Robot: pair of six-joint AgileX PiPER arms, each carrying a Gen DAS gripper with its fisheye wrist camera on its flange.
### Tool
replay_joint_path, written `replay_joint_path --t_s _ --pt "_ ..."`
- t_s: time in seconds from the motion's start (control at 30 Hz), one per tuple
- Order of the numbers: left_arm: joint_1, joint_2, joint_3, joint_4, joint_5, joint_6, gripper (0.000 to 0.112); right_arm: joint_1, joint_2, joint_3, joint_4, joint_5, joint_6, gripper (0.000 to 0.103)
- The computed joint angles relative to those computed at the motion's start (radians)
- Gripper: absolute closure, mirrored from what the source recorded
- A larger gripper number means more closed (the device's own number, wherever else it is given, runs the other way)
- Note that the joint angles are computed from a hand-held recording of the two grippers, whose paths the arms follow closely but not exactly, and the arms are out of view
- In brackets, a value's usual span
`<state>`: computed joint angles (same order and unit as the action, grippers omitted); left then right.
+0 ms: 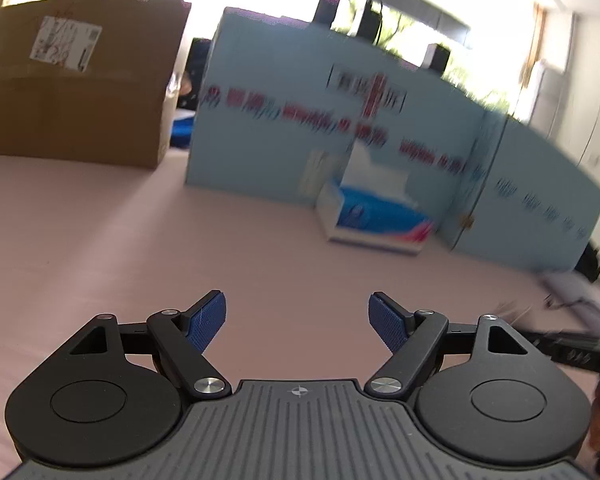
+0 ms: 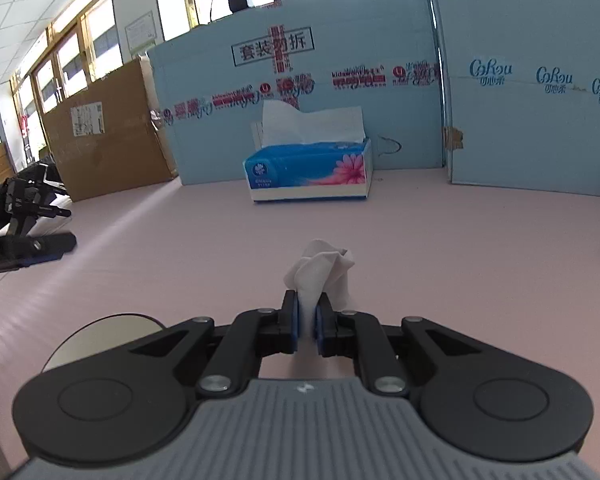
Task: Clean bowl
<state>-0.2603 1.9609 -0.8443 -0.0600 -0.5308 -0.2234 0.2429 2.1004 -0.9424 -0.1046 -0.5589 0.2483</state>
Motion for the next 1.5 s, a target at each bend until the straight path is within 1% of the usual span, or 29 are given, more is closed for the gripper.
replay_joint_path --t_s 0.03,0.1,0.17,0.23,0.37,0.43,0.5,0.53,0.57,0.6,0.7,0.77,0.87,0.9,0.93,0.97,1.03,1.07,1.13,1.3,1.33,1.4,1.5 --pt "-0.009 0.011 -0.018 -0.034 0.02 0.033 0.028 0.004 0.003 -0.004 0.026 0.006 -0.023 0.09" --pt "-0.016 0.023 -0.029 -0.075 0.027 0.075 0.028 0.008 -0.003 -0.001 0.054 0.013 -0.04 0.089" --pt "-0.007 0.039 -0.046 -0.063 0.032 0.07 0.028 0.012 -0.009 0.005 0.087 0.015 -0.057 0.084" --pt "-0.001 0.052 -0.058 -0.059 0.036 0.068 0.028 0.018 -0.013 0.014 0.119 0.003 -0.072 0.062" --pt "-0.024 0.058 -0.061 -0.153 0.044 0.156 0.028 0.041 -0.015 0.027 0.204 -0.015 -0.144 0.055" --pt "-0.031 0.053 -0.055 -0.177 0.047 0.173 0.028 0.057 -0.013 0.034 0.27 -0.028 -0.195 0.045" --pt "-0.038 0.043 -0.041 -0.187 0.04 0.181 0.027 0.063 -0.013 0.042 0.287 -0.042 -0.194 0.04" --pt "-0.043 0.039 -0.032 -0.195 0.035 0.188 0.024 0.063 -0.021 0.06 0.279 -0.058 -0.174 0.038" --pt "-0.048 0.034 -0.024 -0.208 0.031 0.2 0.02 0.071 -0.03 0.078 0.301 -0.076 -0.186 0.036" --pt "-0.055 0.028 -0.014 -0.226 0.024 0.216 0.019 0.081 -0.038 0.095 0.327 -0.093 -0.204 0.035" --pt "-0.075 0.009 0.021 -0.258 0.01 0.253 0.019 0.113 -0.055 0.135 0.407 -0.141 -0.262 0.028" --pt "-0.086 -0.006 0.042 -0.274 0.007 0.277 0.019 0.133 -0.071 0.168 0.435 -0.171 -0.286 0.026" --pt "-0.11 -0.028 0.074 -0.341 -0.005 0.334 0.018 0.171 -0.098 0.226 0.486 -0.221 -0.306 0.021" --pt "-0.115 -0.034 0.084 -0.352 -0.013 0.336 0.017 0.18 -0.101 0.238 0.498 -0.233 -0.308 0.018" --pt "-0.123 -0.042 0.102 -0.362 -0.029 0.329 0.01 0.189 -0.103 0.249 0.509 -0.244 -0.309 0.015" --pt "-0.129 -0.049 0.12 -0.368 -0.044 0.321 0.009 0.197 -0.106 0.26 0.52 -0.255 -0.31 0.012" --pt "-0.14 -0.061 0.146 -0.382 -0.067 0.317 0.009 0.233 -0.114 0.299 0.572 -0.3 -0.316 0.001" --pt "-0.146 -0.066 0.16 -0.388 -0.078 0.314 0.009 0.25 -0.116 0.315 0.603 -0.323 -0.322 0.0" --pt "-0.16 -0.077 0.186 -0.394 -0.096 0.31 0.009 0.273 -0.117 0.328 0.647 -0.334 -0.333 0.0" --pt "-0.205 -0.078 0.216 -0.464 -0.116 0.341 0.009 0.308 -0.123 0.341 0.73 -0.298 -0.348 0.0" --pt "-0.214 -0.079 0.219 -0.488 -0.12 0.356 0.009 0.321 -0.124 0.352 0.743 -0.306 -0.349 0.0" --pt "-0.24 -0.082 0.229 -0.549 -0.132 0.394 0.009 0.332 -0.134 0.362 0.755 -0.29 -0.354 0.0" --pt "-0.255 -0.091 0.255 -0.559 -0.152 0.388 0.009 0.346 -0.143 0.363 0.8 -0.268 -0.37 0.0"
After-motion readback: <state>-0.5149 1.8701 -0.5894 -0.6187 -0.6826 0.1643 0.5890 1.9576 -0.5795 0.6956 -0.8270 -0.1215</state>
